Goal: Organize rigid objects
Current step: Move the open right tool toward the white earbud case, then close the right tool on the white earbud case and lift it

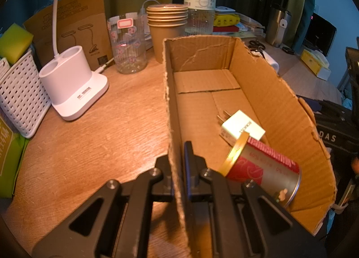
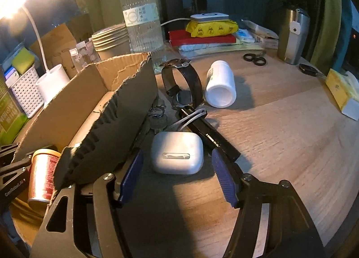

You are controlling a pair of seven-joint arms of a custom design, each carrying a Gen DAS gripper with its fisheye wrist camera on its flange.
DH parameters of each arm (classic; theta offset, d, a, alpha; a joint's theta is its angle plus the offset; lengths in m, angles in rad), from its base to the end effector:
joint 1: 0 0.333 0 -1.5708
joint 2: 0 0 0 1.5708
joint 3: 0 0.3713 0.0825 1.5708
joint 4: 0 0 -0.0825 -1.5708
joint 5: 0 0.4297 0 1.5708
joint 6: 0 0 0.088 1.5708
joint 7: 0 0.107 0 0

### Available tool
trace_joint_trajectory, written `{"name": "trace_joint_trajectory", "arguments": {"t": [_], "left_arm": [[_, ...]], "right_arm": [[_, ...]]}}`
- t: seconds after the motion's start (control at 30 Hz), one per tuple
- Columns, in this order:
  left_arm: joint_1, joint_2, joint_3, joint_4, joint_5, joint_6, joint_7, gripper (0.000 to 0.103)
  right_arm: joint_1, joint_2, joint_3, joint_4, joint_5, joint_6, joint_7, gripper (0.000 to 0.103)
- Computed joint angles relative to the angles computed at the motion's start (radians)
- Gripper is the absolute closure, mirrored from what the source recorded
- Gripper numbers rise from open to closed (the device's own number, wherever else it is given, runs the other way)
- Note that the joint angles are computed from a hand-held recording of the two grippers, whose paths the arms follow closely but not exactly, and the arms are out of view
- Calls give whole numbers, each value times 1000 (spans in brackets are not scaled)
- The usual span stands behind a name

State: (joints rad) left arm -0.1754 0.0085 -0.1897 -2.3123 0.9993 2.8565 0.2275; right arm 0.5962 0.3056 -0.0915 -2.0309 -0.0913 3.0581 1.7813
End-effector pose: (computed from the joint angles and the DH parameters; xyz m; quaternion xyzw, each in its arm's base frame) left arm 0.5157 -0.2459 0.4059 -0.6908 0.6370 -0.2494 0.2344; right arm 0.6014 0.3460 0.4021 -0.7787 0.5179 -0.1752 0.3077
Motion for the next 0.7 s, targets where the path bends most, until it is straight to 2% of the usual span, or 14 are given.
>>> {"name": "trace_joint_trajectory", "arguments": {"t": [0.53,0.57,0.63,0.7], "left_arm": [[0,2,1,1,1,1,-1,96],[0,0,1,0,1,1,0,96],[0,0,1,0,1,1,0,96],[0,1,1,1,2,1,0,96]], "right_arm": [[-45,42,46,69,31,-88,-37,36],[-48,42,49,69,32,-87,-40,37],[-69,41,75,67,50,-81,-69,45],[-56,40,63,64,44,-79,-64,45]]}}
